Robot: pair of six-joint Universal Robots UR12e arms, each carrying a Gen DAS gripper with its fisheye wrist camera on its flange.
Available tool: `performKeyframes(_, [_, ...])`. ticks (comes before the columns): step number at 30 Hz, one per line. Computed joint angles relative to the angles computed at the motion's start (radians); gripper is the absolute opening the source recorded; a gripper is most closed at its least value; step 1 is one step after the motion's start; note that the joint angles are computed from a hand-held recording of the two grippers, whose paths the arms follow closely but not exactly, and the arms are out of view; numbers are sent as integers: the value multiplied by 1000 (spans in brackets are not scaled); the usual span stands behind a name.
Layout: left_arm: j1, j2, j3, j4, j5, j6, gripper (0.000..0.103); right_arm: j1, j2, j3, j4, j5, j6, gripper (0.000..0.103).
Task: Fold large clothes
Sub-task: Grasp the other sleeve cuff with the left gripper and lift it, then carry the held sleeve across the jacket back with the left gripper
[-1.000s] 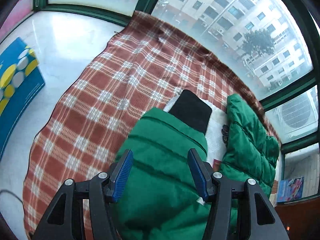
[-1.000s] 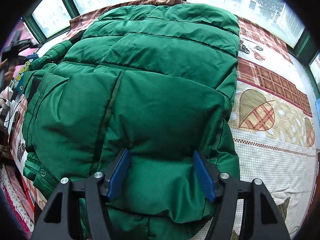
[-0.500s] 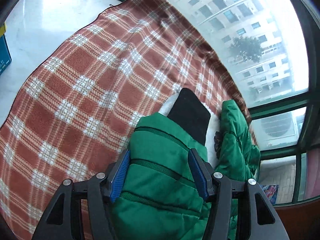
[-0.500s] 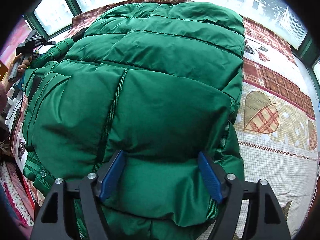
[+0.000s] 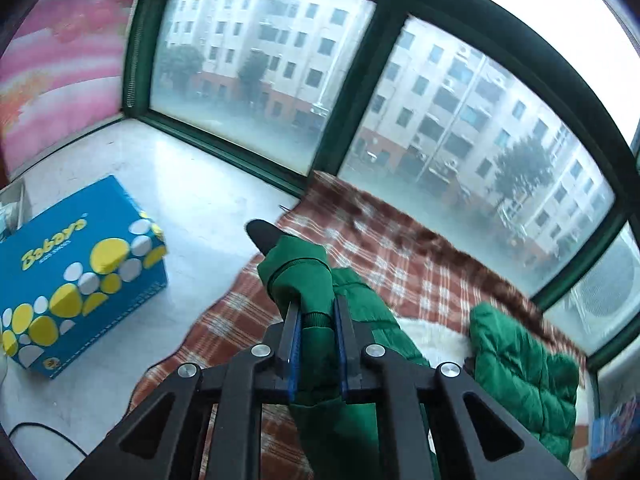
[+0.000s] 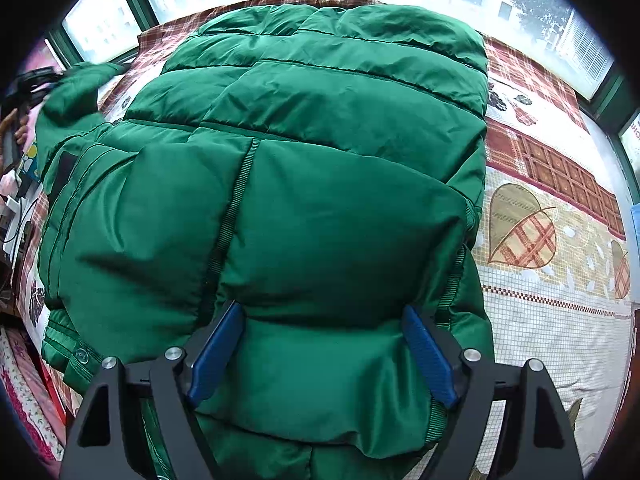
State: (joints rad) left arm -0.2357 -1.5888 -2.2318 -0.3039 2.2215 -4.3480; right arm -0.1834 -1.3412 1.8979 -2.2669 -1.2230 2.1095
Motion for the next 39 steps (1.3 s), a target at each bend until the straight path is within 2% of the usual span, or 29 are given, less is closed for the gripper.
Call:
performKeyframes(1, [13,17,-15,-22,-21,-24,15,-1,-1,1,-1,2,1,90])
performKeyframes(3, [52,39,-55,-50,-117,-82,15,-1,-1,4,-7,5,2,91])
performKeyframes(6, [107,41,-121,-28,-285,-176,15,1,-2,5,-9,0,2,92])
performKeyframes(7, [118,38,-144,18,-316,-197,15,1,-1,3,-6,-2,2,92])
performKeyframes(8, [126,32,-174,99,-337,-223,16,1,-2,2,-2,-2,0,92])
performKeyframes(10, [136,21,-212,229,-357,-270,17,1,-1,-1,5,-3,-7,92])
performKeyframes(12, [147,27,-226,267,-379,-283,21,3,-1,-3,8,-9,-12,92])
performKeyframes(13, [149,33,-231,272,-378,-279,22,5,-1,-4,9,-14,-12,92])
performKeyframes(15, [143,33,-212,229,-367,-261,32,8,-2,-7,13,-21,-8,92])
performKeyframes(18, [123,31,-197,185,-325,-273,34,10,-5,-7,10,-27,-10,92])
performKeyframes(20, [111,16,-198,203,-301,-299,35,10,-16,-1,-6,-22,-20,92])
performKeyframes(22, [112,11,-202,205,-310,-321,48,4,-28,1,0,8,-41,92])
performKeyframes(23, [110,7,-206,215,-318,-337,56,0,-35,-3,22,35,-56,92])
performKeyframes(25, [117,-19,-218,280,-347,-363,56,-6,-39,-19,87,80,-71,92])
performKeyframes(27, [129,-61,-232,390,-395,-396,56,-5,-29,-38,159,101,-75,92])
performKeyframes(29, [113,-81,-225,424,-352,-409,54,8,-14,-32,138,62,-71,92])
performKeyframes(32, [90,-65,-206,435,-293,-349,28,19,-6,-14,98,39,-85,92])
performKeyframes(33, [84,-55,-199,436,-278,-331,23,21,-8,-12,92,32,-85,92])
performKeyframes(37, [33,-3,-127,347,-180,-246,19,18,-23,-8,82,30,-89,92])
performKeyframes(39, [-1,10,-79,330,-132,-183,16,5,-35,-5,93,59,-94,92])
